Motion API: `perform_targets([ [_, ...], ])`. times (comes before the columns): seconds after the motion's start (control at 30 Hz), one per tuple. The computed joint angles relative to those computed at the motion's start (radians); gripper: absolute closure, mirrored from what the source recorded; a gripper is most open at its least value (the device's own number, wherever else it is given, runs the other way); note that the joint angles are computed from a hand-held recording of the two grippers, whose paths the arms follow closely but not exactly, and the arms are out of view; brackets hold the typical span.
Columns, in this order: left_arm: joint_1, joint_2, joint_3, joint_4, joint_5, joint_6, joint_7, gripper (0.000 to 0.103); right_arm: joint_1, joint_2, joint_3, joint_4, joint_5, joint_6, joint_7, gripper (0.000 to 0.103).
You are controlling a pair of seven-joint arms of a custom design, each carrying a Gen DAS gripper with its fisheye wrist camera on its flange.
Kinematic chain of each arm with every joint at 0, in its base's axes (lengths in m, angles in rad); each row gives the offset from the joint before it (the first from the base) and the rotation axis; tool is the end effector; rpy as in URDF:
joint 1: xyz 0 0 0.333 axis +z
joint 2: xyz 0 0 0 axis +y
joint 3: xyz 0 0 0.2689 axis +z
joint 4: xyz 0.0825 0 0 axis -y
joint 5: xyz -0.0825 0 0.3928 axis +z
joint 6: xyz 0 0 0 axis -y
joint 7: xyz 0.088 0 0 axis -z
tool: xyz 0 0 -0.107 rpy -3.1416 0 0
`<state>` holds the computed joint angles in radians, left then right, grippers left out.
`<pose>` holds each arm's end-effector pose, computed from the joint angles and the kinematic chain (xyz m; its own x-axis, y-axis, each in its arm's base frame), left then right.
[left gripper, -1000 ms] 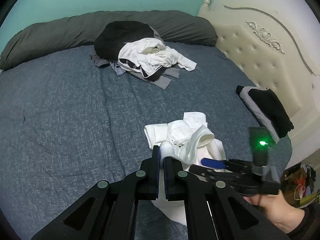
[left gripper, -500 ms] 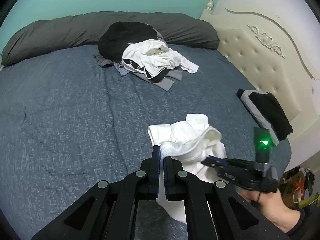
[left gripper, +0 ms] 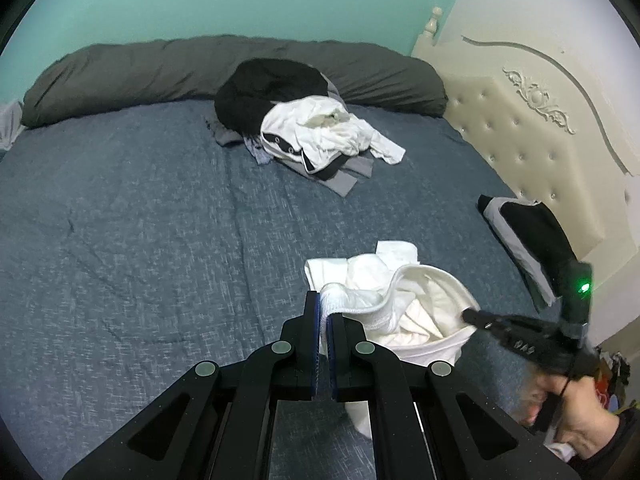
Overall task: Fold clothes
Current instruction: 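Regrasp the white shirt with the right gripper and lift it toward the left gripper, then lift the white shirt by its hem with both grippers, holding it spread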
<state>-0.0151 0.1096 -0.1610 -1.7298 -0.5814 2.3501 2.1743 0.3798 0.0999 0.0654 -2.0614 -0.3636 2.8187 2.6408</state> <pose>0.6308 -0.1163 0.5195 -0.5099 -0.8269 0.2371 -0.7377 0.2785 -0.6150 0.5472 0.2798 0.4088 -0.1941 -0.9149 -0.3540 -0.7694 0.3659 -0.5236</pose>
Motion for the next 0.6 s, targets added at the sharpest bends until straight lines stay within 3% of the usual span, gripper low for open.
perform_targets([
  [0.27, -0.009, -0.100, 0.013, -0.008, -0.036, 0.037, 0.025, 0.100, -0.044, -0.158, 0.018, 0.022, -0.140, -0.040, 0.036, 0.098],
  [0.6, -0.049, -0.209, 0.049, 0.100, -0.037, 0.014, 0.009, 0.100, -0.110, -0.287, 0.098, 0.207, -0.248, -0.218, -0.029, 0.099],
])
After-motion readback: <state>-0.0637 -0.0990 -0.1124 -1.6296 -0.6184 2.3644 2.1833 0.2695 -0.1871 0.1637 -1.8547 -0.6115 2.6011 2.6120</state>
